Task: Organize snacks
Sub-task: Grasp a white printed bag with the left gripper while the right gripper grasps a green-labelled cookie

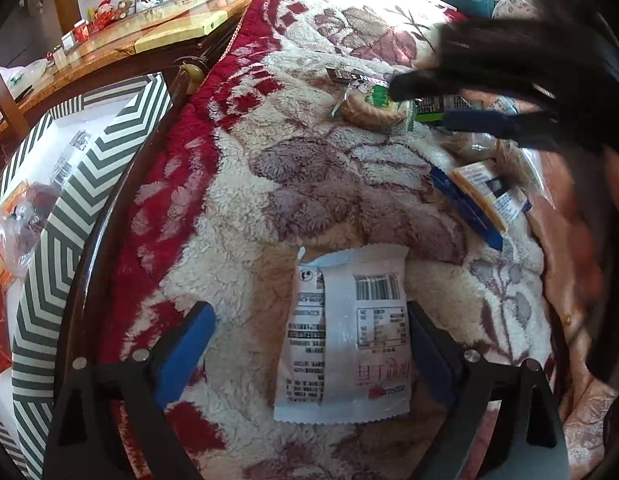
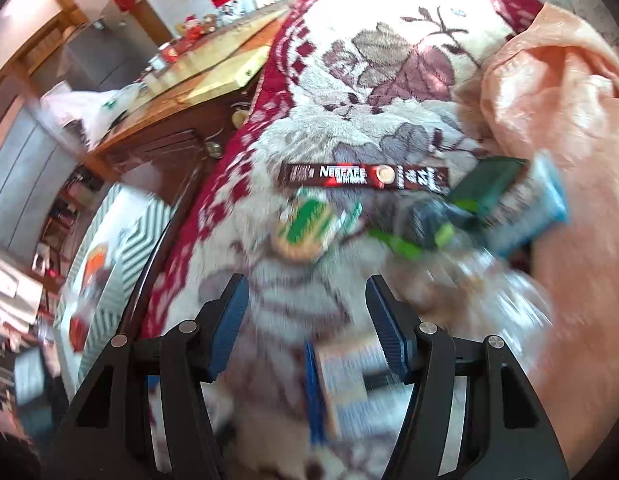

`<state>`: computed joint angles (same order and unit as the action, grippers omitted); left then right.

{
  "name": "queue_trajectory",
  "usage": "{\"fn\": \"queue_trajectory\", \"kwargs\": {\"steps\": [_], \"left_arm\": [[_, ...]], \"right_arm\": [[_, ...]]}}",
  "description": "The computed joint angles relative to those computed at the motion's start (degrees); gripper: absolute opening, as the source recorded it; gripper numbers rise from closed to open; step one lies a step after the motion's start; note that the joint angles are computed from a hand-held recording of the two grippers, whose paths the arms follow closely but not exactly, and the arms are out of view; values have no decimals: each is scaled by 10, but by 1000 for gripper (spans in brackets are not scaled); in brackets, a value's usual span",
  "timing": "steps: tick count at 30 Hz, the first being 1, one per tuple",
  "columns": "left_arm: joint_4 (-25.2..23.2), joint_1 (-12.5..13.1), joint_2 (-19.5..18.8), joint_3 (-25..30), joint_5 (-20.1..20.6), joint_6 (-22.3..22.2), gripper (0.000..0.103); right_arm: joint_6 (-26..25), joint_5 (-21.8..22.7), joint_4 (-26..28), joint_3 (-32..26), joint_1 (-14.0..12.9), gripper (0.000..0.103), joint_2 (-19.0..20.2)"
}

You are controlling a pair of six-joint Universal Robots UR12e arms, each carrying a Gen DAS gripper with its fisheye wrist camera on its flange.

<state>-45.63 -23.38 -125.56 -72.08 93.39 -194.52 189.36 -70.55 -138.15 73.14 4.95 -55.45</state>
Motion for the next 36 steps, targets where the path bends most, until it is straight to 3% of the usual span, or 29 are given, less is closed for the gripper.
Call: {"fn": "queue_trajectory", "kwargs": {"steps": [7, 12, 14, 16, 17, 19, 28, 36], "left_arm": [[12, -1, -5, 2, 10, 15, 97], [14, -1, -6, 4, 8, 15, 98], [18, 1, -6, 2, 0, 10, 95], [25, 3, -2, -4, -6, 8, 83], [29, 4, 1, -7, -10, 8, 79], [39, 2, 4, -13, -2, 10, 58], [52, 14, 24, -39, -47, -17, 56], [73, 6, 36, -47, -2, -8, 56]], "right_arm": [[39, -31, 61, -86, 16, 61, 57], [16, -46, 68, -109, 21, 60, 74], [-7, -47, 59, -108, 21, 55, 75], [-31, -38, 54, -104, 18, 51, 74], [-38, -34, 54, -100, 17, 47, 72], [-53, -31, 55, -89, 14, 47, 64], [-90, -5, 6, 9, 3, 47, 1], [-95, 10, -32, 79, -2, 47, -47]]}}
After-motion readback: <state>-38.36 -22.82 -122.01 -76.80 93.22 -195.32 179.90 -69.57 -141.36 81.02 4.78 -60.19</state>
